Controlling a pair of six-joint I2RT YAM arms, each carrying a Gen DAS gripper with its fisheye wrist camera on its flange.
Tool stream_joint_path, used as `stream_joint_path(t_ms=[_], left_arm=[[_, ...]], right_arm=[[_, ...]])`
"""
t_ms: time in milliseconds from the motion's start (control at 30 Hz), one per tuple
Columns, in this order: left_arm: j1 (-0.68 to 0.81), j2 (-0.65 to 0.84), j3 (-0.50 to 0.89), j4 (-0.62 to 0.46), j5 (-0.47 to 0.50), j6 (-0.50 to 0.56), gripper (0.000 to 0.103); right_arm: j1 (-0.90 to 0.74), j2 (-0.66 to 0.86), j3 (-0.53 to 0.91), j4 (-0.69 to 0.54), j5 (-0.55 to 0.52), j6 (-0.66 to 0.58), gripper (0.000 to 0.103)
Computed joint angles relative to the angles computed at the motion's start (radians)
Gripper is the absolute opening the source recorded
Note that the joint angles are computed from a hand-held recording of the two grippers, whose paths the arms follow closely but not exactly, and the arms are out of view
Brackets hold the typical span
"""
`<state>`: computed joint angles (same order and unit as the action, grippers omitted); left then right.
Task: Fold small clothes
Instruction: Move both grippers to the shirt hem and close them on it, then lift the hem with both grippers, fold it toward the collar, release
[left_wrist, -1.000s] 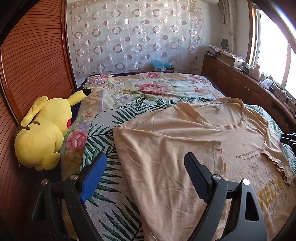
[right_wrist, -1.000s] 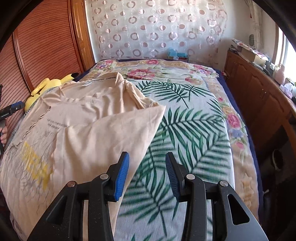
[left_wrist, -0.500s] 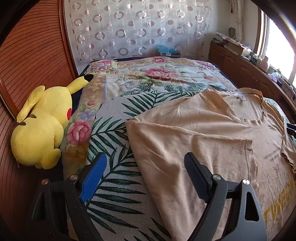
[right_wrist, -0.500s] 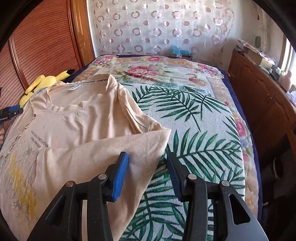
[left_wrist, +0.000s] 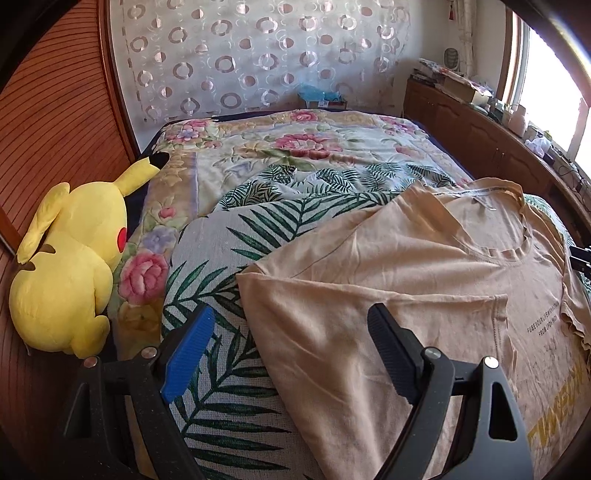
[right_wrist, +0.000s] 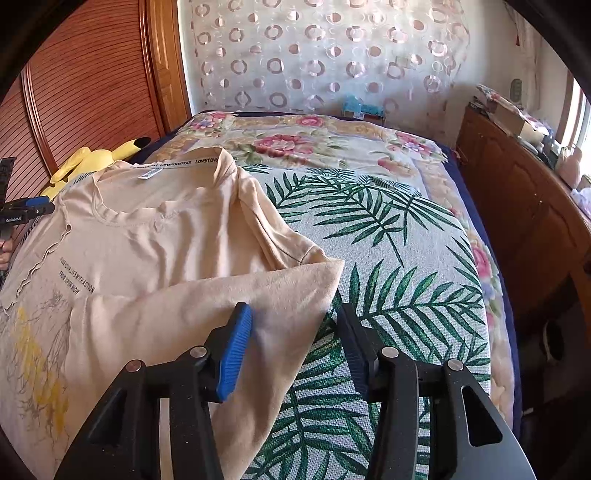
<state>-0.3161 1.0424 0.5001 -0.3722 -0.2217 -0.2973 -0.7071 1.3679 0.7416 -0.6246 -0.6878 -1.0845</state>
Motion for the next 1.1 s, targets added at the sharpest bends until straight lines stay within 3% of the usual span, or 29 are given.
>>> stream_joint_path(t_ms=[267, 333, 433, 533, 600, 633, 667, 733, 867, 1100], left_arm=[[0.025, 0.041, -0.001, 0.037, 0.026, 0.006, 0.078], [0.022, 0.034, -0.005, 0.04, 0.028, 0.004, 0.071], [0.026, 0.009, -0.018, 0.048, 0.045, 0.004, 0.053], [0.017, 0.0, -0.017, 0.045, 0.048, -0.011, 0.044], [0.018, -0.001, -0.017, 0.047, 0.052, -0.014, 0.027], [0.02, -0.001, -0.015, 0.047, 0.06, -0.019, 0.02], [0.024, 0.002, -0.011, 0.044, 0.072, -0.023, 0.008], [0.023, -0.009, -0.006, 0.029, 0.109, -0.039, 0.004], [-0.102, -0.091, 0.002, -0.042, 0.028, -0.097, 0.004], [-0.464, -0.264, 0.026, -0.271, -0.258, -0.306, 0.004]], right_arm=[[0.064, 0.029, 0.033, 0.027, 0.036, 0.065, 0.05], [0.08, 0.03, 0.033, 0.044, 0.044, 0.096, 0.05], [0.105, 0.02, 0.021, 0.064, 0.054, 0.118, 0.049], [0.119, 0.015, 0.016, 0.054, 0.044, 0.108, 0.028], [0.136, 0.015, 0.018, 0.031, 0.036, 0.084, 0.009], [0.145, 0.0, 0.005, 0.035, 0.036, 0.08, 0.008], [0.157, -0.027, -0.015, 0.052, 0.046, 0.089, 0.008], [0.163, -0.055, -0.033, 0.044, 0.029, 0.082, 0.007], [0.111, -0.137, -0.057, -0.041, -0.068, 0.023, 0.007], [-0.099, -0.222, -0.02, -0.336, -0.217, -0.239, 0.007]])
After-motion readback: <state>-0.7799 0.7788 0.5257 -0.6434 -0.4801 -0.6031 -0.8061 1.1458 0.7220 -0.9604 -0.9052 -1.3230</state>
